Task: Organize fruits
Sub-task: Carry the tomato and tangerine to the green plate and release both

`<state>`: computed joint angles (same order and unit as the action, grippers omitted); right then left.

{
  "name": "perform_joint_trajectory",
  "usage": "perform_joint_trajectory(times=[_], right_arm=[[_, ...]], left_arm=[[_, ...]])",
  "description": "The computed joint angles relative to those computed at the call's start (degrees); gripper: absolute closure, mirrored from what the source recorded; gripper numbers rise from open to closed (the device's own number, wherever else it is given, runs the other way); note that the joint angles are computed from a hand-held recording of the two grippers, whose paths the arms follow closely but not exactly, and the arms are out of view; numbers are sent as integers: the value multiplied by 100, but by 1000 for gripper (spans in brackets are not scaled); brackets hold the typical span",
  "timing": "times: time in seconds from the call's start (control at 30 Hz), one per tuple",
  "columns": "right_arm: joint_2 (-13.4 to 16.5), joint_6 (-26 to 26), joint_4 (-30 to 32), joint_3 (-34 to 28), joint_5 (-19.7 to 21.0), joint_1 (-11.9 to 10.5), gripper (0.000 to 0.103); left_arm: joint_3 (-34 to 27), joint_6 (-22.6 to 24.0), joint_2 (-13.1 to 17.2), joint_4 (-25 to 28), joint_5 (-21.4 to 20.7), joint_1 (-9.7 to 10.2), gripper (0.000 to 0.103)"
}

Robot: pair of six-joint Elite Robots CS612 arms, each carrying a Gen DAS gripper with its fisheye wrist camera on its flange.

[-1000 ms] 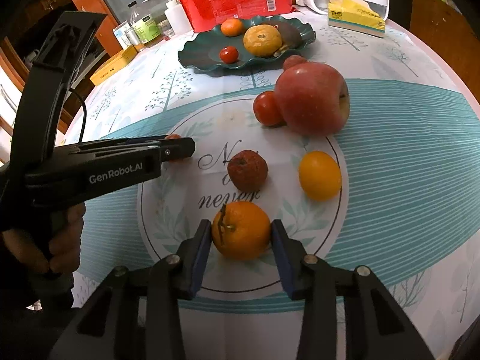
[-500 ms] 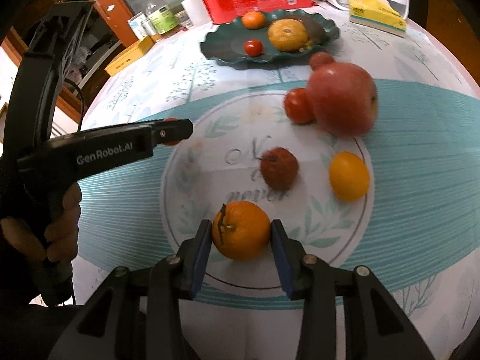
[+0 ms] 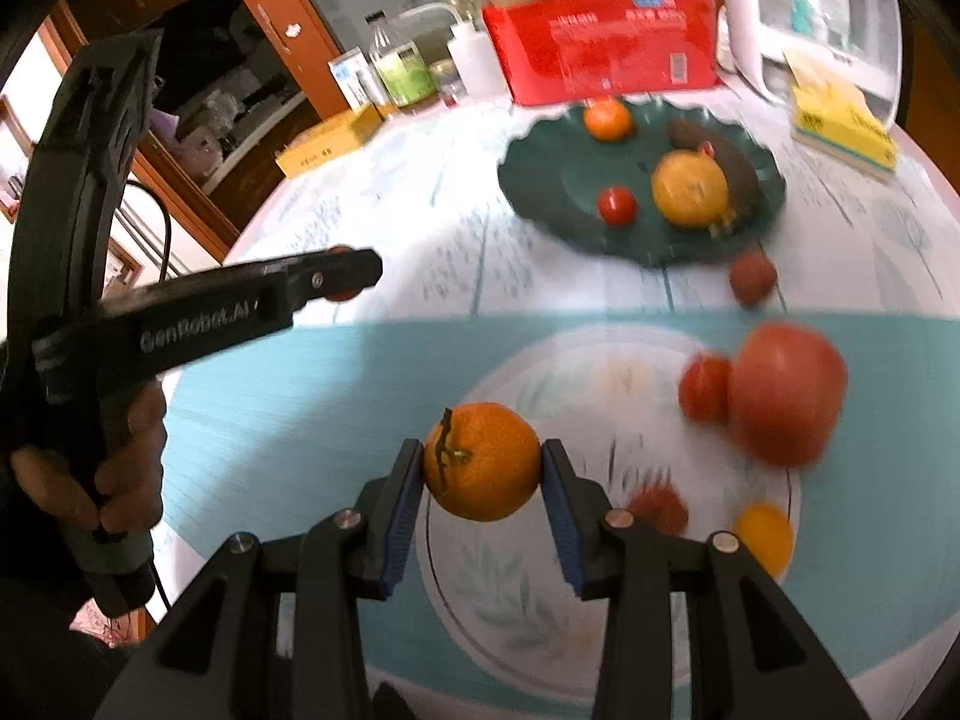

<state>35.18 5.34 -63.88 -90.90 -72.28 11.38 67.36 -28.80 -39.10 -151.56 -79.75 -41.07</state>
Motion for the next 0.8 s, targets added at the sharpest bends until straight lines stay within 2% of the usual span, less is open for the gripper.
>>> perform_joint_trajectory(times=[0.4, 0.8], right_arm=[[-341, -34, -1142, 825, -76, -86, 63], [-617, 60, -2025, 1624, -7, -244, 63]], left_arm=[[-675, -62, 295, 120, 327, 112, 76], [-1722, -117, 840, 533, 347, 189, 76]])
